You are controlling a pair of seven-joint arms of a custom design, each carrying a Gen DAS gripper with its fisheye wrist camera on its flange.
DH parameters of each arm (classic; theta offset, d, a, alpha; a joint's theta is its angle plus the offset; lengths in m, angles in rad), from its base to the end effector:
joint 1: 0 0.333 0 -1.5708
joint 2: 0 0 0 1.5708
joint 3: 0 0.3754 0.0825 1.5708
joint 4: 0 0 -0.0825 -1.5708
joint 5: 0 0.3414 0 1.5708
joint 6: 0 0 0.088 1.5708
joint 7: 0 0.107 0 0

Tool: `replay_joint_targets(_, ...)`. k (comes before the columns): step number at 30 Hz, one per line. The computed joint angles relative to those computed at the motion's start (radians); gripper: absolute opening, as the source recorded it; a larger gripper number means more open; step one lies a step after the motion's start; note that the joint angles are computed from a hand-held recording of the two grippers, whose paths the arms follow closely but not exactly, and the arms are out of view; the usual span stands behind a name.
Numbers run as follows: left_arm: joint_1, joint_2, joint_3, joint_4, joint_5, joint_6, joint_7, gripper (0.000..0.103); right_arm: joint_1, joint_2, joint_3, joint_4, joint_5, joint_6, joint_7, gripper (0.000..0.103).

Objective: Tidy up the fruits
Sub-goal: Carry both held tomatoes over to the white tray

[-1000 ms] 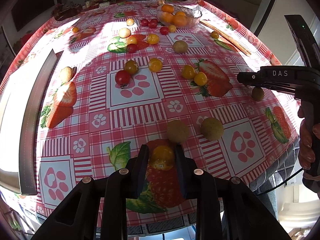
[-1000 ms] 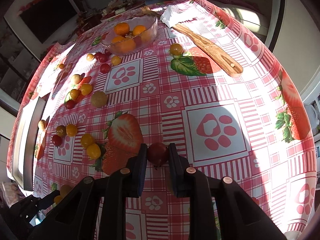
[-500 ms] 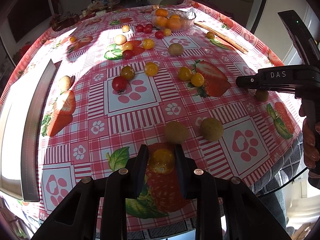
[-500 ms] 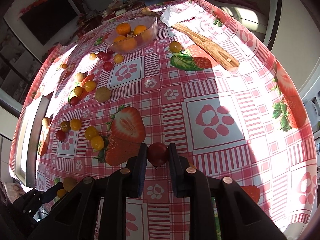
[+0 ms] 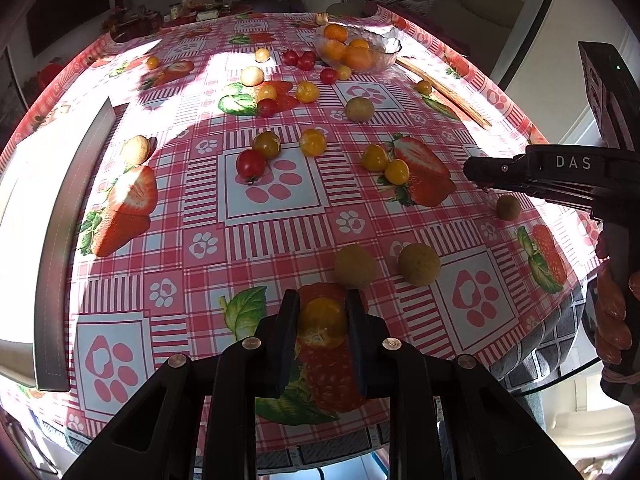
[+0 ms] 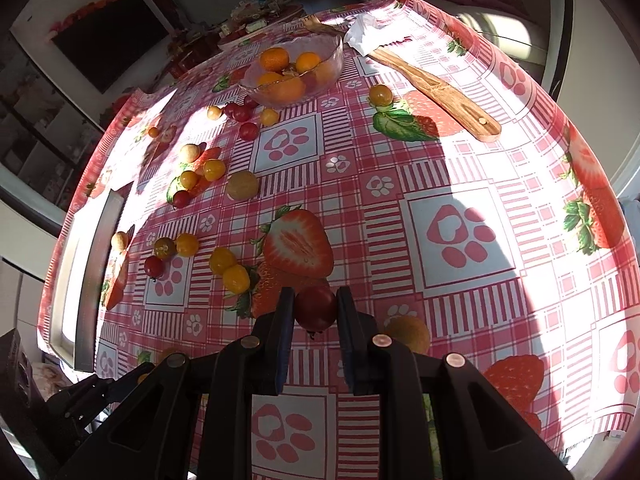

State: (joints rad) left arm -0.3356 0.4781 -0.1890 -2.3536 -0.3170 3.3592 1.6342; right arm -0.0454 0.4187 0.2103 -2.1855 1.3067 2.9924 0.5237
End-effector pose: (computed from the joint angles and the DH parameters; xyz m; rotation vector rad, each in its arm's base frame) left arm 0.4992 -0.2415 0.2798 -1.7955 2.2322 -0.7136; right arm 0.5544 0.0156 0.2976 -1.7446 1.9172 -0.1230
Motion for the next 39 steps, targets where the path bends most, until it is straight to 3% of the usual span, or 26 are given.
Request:
replay_joint_targets(9, 0.12, -0.055, -0.062, -0.063, 0.019, 0.055, -0.038, 0.025, 0.048, -0.024, 0.007, 0.006, -0.113, -0.03, 0.089, 0.023)
replay_joint_targets(15, 0.186, -0.102, -0.046, -0.118, 0.029, 0.109, -0.077, 0.025, 0.079, -0.014, 0.048, 0.033, -0.254, -0.035, 0.202, 0.023)
replay_joint_targets(18, 0.202, -0.119, -0.009, -0.143, 0.023, 0.136, -0.081, 0.025, 0.097, -0.001, 0.074, 0.059, -0.337, -0.045, 0.27, 0.023)
replay_joint_targets(24, 0.167, -0.123, 0.133, -0.167, -0.079, 0.175, 0.011, 0.025, 0.146, 0.04, 0.123, 0.129, -0.509, -0.075, 0.401, 0.023)
replay_joint_targets(30, 0.191, -0.083, 0.198, -0.142, -0.166, 0.172, 0.082, 0.025, 0.198, 0.111, 0.173, 0.23, -0.671, -0.118, 0.517, 0.023)
replay_joint_targets(34, 0.174, -0.038, 0.24, -0.103, -0.229, 0.152, 0.125, 0.025, 0.256, 0.178, 0.163, 0.322, -0.792, -0.172, 0.621, 0.023)
replay_joint_targets(39, 0.206, -0.006, 0.232, -0.074, -0.236, 0.118, 0.128, 0.025, 0.348, 0.261, 0.103, 0.445, -0.958, -0.228, 0.759, 0.023)
